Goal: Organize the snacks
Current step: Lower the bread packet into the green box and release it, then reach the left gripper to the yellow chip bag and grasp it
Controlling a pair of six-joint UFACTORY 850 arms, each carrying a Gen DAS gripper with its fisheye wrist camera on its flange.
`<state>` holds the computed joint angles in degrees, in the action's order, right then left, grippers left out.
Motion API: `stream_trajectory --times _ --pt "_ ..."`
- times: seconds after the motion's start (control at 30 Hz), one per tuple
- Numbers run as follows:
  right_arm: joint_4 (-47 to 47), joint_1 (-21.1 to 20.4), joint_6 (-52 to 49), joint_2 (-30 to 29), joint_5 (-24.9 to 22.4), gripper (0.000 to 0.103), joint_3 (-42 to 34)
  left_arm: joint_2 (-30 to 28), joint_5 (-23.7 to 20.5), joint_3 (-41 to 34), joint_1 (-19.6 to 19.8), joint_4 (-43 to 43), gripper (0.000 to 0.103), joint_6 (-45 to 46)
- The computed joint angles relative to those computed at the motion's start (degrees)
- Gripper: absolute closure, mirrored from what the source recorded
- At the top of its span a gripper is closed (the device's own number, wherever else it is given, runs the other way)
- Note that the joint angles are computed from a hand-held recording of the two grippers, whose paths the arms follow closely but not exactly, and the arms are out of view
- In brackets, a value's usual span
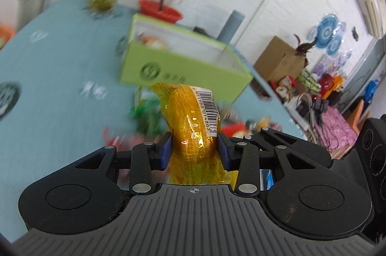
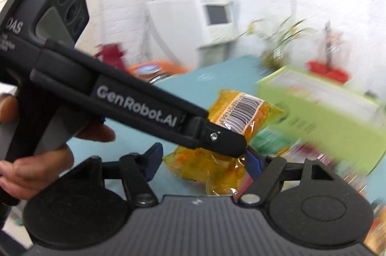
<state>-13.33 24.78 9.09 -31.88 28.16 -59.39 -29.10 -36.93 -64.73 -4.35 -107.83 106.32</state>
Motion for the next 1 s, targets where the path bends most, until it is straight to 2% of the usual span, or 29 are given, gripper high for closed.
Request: stream_trajectory --times 0.1,0.2,0.37,0.47,0.5,0.53,0.57,0.6,0.63,0.7,0.77,0.83,0.9,0.97,1.0 --pt "3.35 -3.39 -4.28 -2.52 -3.40 0.024 -6.44 -6.68 0.97 -13.03 -2.53 7.03 0.084 -7.73" --pt "-3.06 -7.37 1.60 -6.94 -8.37 0.025 -15.14 -14.50 3.93 -27.36 -5.28 14.89 0.084 -16.61" --pt "-31.37 -12.01 30.54 -17.07 -17.57 0.025 -31.73 -31.42 5.83 -55.57 -8.32 38.29 0.084 -42.45" --pt "-47.91 -13.27 48.53 -22.52 -18.86 0.025 -38.40 -42.57 3.21 -73.56 -9.21 53.86 0.081 -58.91" --pt "-53.34 -13.60 54.53 -23.71 -18.52 0.025 -39.64 -45.42 2.77 -78.08 -9.39 57.65 0.078 -62.81" --pt "-57.08 -13.80 58.62 -24.19 -18.07 0.025 -39.81 -46.96 3.61 -80.20 -9.62 60.44 0.069 -65.47" --pt "-58.43 -13.97 60.31 -24.46 -17.87 0.023 -39.87 -47.12 5.21 -79.91 -9.65 61.17 0.064 -65.73" --pt "-57.53 -13.91 59.61 -24.63 -17.77 0.019 -40.02 -45.95 7.34 -77.23 -9.53 59.51 0.055 -63.59" --pt "-54.37 -13.85 56.50 -23.80 -17.96 0.018 -38.88 -43.24 9.79 -72.16 -9.37 55.44 0.052 -59.06" --pt "-43.08 -13.72 45.00 -20.62 -17.46 0.012 -34.89 -37.37 12.50 -61.94 -8.79 43.90 0.050 -47.07" --pt "-31.24 -14.19 33.01 -16.53 -14.23 0.009 -29.12 -30.95 13.58 -51.89 -8.29 32.56 0.043 -35.07" --pt "-19.27 -14.04 21.29 -11.32 -9.78 0.009 -21.06 -24.90 13.74 -42.49 -7.82 21.43 0.034 -23.08" --pt "-9.05 -13.19 12.82 -6.06 -4.94 0.009 -12.43 -18.86 11.75 -32.75 -7.22 10.28 0.032 -11.09" --pt "-3.54 -12.14 9.33 -1.80 -1.50 0.009 -5.25 -13.83 7.82 -23.61 -6.48 1.14 0.031 -0.77" --pt "-0.60 -11.43 7.87 0.23 -0.01 0.009 -1.73 -11.96 6.64 -20.20 -6.26 -0.42 0.031 1.16"
